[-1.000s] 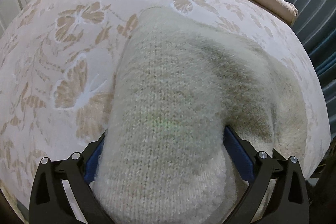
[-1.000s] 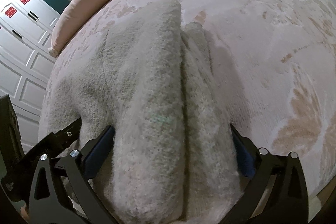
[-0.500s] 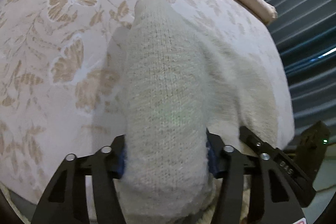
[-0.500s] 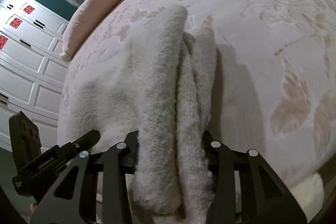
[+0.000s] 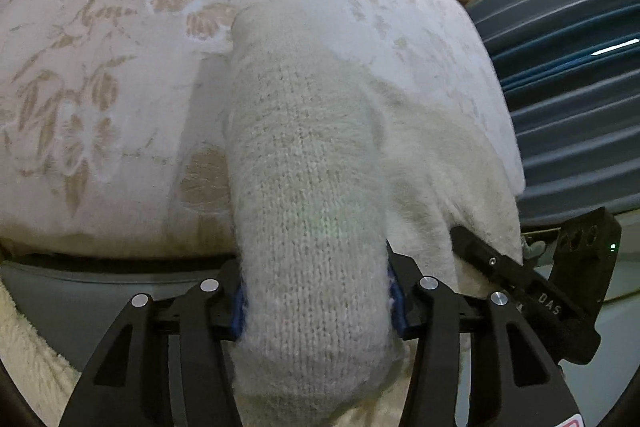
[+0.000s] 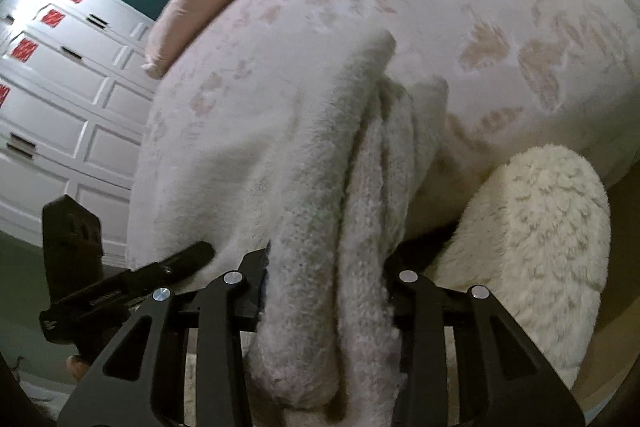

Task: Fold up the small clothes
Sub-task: 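Grasp the sweater end with both tools and lift it, then fold the lifted end over the sweater with both tools and release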

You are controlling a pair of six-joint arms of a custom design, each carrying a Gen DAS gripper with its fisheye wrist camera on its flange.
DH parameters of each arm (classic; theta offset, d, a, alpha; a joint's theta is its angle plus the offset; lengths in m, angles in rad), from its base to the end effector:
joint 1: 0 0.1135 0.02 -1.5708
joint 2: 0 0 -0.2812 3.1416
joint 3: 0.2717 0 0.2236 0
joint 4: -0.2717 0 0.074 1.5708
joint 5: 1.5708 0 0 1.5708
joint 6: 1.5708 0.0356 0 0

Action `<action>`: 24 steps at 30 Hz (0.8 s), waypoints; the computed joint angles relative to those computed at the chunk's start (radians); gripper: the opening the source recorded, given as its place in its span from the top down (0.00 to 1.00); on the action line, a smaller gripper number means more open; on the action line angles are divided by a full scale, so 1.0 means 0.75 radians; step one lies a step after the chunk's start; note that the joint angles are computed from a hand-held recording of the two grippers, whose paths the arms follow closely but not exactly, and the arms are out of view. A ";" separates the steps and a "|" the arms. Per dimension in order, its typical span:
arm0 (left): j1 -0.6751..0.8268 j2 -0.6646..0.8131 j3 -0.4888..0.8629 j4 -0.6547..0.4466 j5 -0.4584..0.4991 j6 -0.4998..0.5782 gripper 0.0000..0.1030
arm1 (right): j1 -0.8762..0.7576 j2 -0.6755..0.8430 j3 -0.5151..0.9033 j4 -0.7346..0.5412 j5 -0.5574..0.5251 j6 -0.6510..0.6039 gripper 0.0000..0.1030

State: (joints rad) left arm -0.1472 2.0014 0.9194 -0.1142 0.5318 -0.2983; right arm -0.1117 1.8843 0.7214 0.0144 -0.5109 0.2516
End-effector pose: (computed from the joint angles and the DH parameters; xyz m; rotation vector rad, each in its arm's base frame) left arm 0.3236 -0.0662 0.1096 -0.0666 2.7759 -0.8527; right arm 0.2904 -0.0151 0.1112 0.3349 2.6492 0.7345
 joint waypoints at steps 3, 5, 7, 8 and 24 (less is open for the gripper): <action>0.021 -0.114 -0.029 0.025 -0.004 0.017 0.54 | 0.075 -0.144 -0.012 -0.010 0.038 0.007 0.67; 0.045 -0.196 -0.045 0.041 -0.014 0.027 0.54 | 0.132 -0.209 0.002 -0.011 0.065 0.031 0.67; 0.080 -0.291 -0.073 0.060 -0.017 0.036 0.54 | 0.195 -0.267 0.028 0.008 0.090 0.084 0.67; 0.104 -0.324 -0.073 0.057 -0.006 0.048 0.54 | 0.226 -0.294 0.047 0.018 0.106 0.108 0.67; 0.517 -0.029 0.531 -0.117 -0.151 0.296 0.32 | 0.462 0.383 0.965 -0.063 0.343 0.242 0.43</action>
State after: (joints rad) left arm 0.2407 1.9798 1.3176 -0.2020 0.4188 -0.0762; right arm 0.2345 2.1715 1.4448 -0.0330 -0.2535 0.4333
